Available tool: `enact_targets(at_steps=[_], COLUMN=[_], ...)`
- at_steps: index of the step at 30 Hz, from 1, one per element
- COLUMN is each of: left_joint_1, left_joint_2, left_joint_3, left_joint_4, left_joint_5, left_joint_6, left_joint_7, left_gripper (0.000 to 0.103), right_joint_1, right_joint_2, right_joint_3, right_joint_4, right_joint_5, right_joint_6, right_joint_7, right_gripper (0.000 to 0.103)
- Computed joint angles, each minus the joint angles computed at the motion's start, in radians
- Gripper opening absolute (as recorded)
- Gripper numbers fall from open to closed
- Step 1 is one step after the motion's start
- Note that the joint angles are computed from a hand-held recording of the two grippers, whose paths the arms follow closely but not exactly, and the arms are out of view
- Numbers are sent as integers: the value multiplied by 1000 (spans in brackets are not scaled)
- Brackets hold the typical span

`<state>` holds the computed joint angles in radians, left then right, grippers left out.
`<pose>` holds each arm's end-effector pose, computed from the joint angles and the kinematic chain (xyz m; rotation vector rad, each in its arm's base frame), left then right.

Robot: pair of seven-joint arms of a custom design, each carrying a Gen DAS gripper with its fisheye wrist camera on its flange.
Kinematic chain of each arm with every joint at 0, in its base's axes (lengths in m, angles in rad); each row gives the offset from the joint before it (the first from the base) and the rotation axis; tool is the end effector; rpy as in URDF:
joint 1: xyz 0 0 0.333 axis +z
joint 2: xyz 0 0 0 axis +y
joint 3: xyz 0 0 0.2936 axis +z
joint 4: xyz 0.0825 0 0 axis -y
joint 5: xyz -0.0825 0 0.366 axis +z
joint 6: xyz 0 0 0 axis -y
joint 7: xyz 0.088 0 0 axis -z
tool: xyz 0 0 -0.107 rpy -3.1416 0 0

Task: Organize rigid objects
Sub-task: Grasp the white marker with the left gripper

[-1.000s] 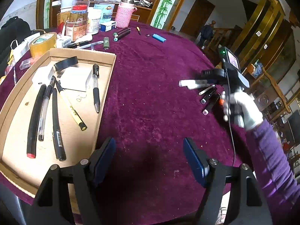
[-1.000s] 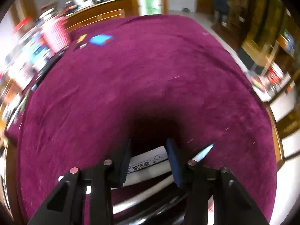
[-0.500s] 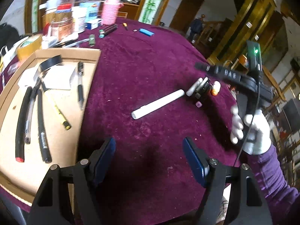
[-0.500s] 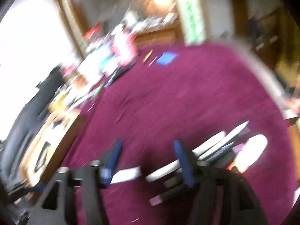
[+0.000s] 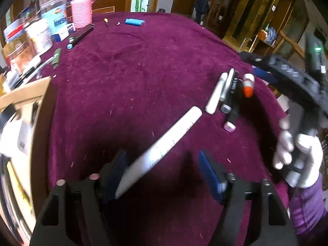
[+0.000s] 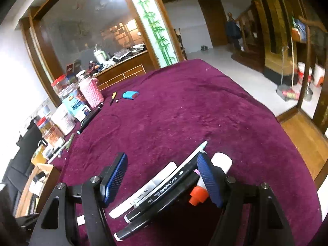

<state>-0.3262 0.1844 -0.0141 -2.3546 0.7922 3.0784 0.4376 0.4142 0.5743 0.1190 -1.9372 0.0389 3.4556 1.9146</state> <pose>0.4718 -0.2283 0.2916 -1.9823 1.9517 -0.6944 0.5665 0.3174 0.2979 -1.6363 1.4890 -0.3208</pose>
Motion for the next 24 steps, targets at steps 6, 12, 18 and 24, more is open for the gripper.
enact_targets(at_steps=[6, 12, 18, 24], left_joint_1=[0, 21, -64, 6], left_joint_2=[-13, -20, 25, -17], left_joint_3=[-8, -41, 5, -22], left_joint_4=[6, -5, 82, 30], left_joint_5=[126, 118, 357, 474], left_joint_6=[-41, -39, -121, -38], left_joint_7=[-107, -119, -307, -454], left_gripper=[15, 21, 40, 14], right_joint_1=[-124, -142, -88, -34], right_joint_2=[20, 19, 9, 7], right_joint_3=[118, 132, 74, 20], right_joint_4=[15, 11, 9, 18], right_joint_5=[-74, -105, -77, -42], right_joint_6=[-32, -26, -34, -56], right_joint_7=[38, 57, 63, 44], right_gripper=[74, 74, 74, 74])
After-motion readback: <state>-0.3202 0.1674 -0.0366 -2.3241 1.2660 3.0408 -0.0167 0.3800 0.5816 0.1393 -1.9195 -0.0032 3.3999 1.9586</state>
